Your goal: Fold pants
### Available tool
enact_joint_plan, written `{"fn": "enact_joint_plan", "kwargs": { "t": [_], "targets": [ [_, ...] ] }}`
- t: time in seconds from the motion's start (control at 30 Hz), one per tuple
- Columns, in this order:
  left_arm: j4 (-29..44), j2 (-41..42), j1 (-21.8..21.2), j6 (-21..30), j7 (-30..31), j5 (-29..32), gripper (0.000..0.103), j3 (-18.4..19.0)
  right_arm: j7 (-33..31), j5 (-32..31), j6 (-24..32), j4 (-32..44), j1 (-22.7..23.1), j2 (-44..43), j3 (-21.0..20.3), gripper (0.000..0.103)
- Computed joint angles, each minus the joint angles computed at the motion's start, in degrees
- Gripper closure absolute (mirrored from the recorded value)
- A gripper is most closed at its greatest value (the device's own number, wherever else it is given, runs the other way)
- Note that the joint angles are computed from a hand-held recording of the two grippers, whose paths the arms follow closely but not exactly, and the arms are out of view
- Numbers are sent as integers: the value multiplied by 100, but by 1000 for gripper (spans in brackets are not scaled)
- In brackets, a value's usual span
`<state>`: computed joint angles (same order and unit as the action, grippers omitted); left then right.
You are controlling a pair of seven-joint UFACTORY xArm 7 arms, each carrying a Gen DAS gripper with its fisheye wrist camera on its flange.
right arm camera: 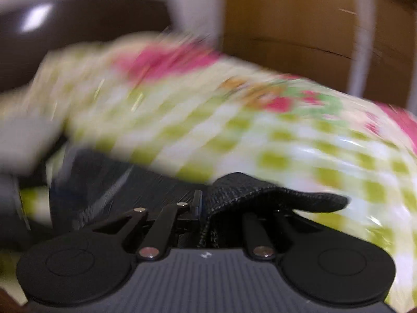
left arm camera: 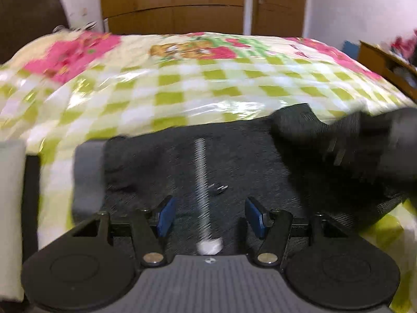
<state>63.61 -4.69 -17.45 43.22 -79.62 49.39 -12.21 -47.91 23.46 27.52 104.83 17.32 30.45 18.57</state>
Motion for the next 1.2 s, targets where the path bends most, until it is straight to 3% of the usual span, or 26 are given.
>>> {"fn": "enact_joint_plan", "kwargs": {
  "t": [0.1,0.2,0.3,0.5,0.53,0.57,0.6,0.63,0.73,0.9,1.03,1.13,1.2],
  "targets": [
    [-382,-271,73,-222,-262,31,33,12,356,-733,-62,-382,508,-45,-400,94],
    [-622,-421,209,-539,-489,61,33,-17,693,-843,-57,-532,472,-175,-396,91],
    [-727,-476,354,-776,-675,241,33,-66,1276,-583,378,-231,318,-149,-360,80],
    [-947,-644,545,-989,-965,480,33,-139,2993,849,1381,1023,-224,495,-109,66],
    [-1011,-693,571,-1011,-988,459,33,-142,3333,952,1534,1383,-219,726,-112,66],
    [-1065,-749,591,-993,-995,426,33,-158,3644,969,1722,1725,-190,933,-134,78],
    [-1140,-827,615,-976,-1002,417,33,-180,3952,808,1864,2091,-68,1125,-244,96],
    [-1210,-905,641,-943,-1021,430,33,-218,4118,615,1852,2330,64,1237,-342,96],
    [-1394,-1083,698,-815,-928,343,33,-302,3751,-9,1420,2411,438,1160,-456,96],
    [-1556,-1139,818,-981,-881,284,33,-396,1881,-927,303,1794,967,827,-184,96],
    [-1677,-1206,883,-1142,-924,224,33,-394,812,-1188,158,1666,1305,984,60,97],
    [-1783,-1260,994,-1352,-1053,278,33,-424,68,-1621,-518,1079,1591,891,-62,97],
    [-1846,-1296,1072,-1474,-1154,347,32,-454,-150,-1691,-432,1011,1604,901,-9,97]
  ]
}}
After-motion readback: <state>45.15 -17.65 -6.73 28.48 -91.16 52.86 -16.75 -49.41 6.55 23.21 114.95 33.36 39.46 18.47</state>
